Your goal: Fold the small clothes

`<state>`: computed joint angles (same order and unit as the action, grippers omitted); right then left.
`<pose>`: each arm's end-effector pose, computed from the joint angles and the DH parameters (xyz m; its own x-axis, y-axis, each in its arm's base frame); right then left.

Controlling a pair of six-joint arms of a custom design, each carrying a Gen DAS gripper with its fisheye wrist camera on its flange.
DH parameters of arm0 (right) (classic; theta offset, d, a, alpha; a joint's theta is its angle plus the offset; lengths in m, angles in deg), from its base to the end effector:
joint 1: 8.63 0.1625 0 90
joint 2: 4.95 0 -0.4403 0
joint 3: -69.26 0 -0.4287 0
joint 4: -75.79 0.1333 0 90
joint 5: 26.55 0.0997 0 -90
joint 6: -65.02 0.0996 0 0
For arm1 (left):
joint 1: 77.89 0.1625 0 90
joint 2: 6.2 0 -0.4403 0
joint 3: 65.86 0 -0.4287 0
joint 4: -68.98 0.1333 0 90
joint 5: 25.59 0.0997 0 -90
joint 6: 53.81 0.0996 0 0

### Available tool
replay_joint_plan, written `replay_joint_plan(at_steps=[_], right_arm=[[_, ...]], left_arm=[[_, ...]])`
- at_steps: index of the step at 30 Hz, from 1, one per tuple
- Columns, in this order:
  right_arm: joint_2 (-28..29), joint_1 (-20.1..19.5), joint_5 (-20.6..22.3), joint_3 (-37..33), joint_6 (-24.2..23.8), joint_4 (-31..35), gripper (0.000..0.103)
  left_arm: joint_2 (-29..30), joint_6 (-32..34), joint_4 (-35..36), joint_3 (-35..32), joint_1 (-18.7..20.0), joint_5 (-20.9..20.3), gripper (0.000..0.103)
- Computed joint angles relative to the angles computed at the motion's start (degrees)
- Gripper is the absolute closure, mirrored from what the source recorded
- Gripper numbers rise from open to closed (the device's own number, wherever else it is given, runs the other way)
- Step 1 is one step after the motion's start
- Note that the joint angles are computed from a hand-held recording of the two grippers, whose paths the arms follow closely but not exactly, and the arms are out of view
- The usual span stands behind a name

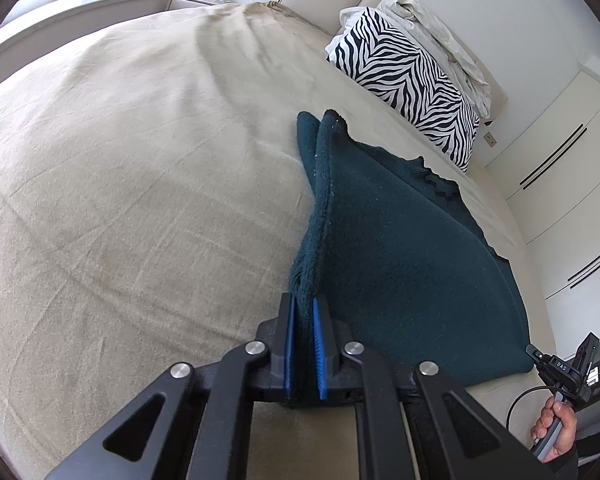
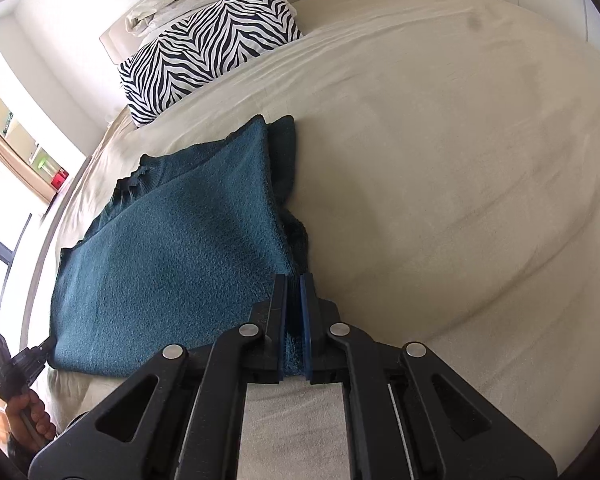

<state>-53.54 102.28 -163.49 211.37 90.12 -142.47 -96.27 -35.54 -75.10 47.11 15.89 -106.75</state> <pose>0.1942 -0.3386 0.0658 -0.8365 0.4572 0.3020 0.0680 0.6335 -0.7707 0.1833 -0.5197 0.4034 -0.9490 0.1304 -0.2872 0.2539 0.8560 -0.4504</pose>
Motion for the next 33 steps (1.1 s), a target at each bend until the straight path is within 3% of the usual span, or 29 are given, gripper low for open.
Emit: replay_joint_plan(at_steps=[5,17,20,22,23,25,28,31,33], right_arm=[[1.9,-2.1,2.3,0.9,-0.3,-4.3,0.099],[3.8,-2.8,2.4,0.7,-1.7,-7.6,0.098],[2.9,-3.2,3.7,1.1,-0.8,-6.9,0.093],[0.7,-2.3,2.9,1.3,1.9,-2.9,0.079],[0.0,-1.2,1.3,1.2,3.0,-1.4,0.075],[-1.3,1.6,-3.0,0.5,4.5,1.6,0.058],[-2.8,5.1,-6.4,-1.9,3.6,3.5,0.055],[-2.7,5.5,-0.2,-6.5,-3.2,3.1,0.055],[-1.5,4.1,7.3,-10.7,-7.0,5.2,0.055]], left_arm=[[-0.2,0.5,0.3,0.2,0.4,-0.1,0.092],[-0.5,-0.1,1.5,-0.2,1.1,-1.7,0.091],[-1.9,-1.1,1.6,0.1,0.7,-1.1,0.088],[-3.1,-1.6,0.2,0.6,0.0,-0.4,0.085],[-3.6,-1.7,-0.9,0.9,-0.6,0.1,0.085],[-4.3,-0.7,-3.0,1.2,-2.2,0.9,0.081],[-3.4,1.5,-6.0,1.4,-5.7,2.8,0.073],[-0.3,3.7,-9.3,1.0,-9.0,4.2,0.064],[2.8,5.5,-12.5,0.9,-11.1,6.7,0.060]])
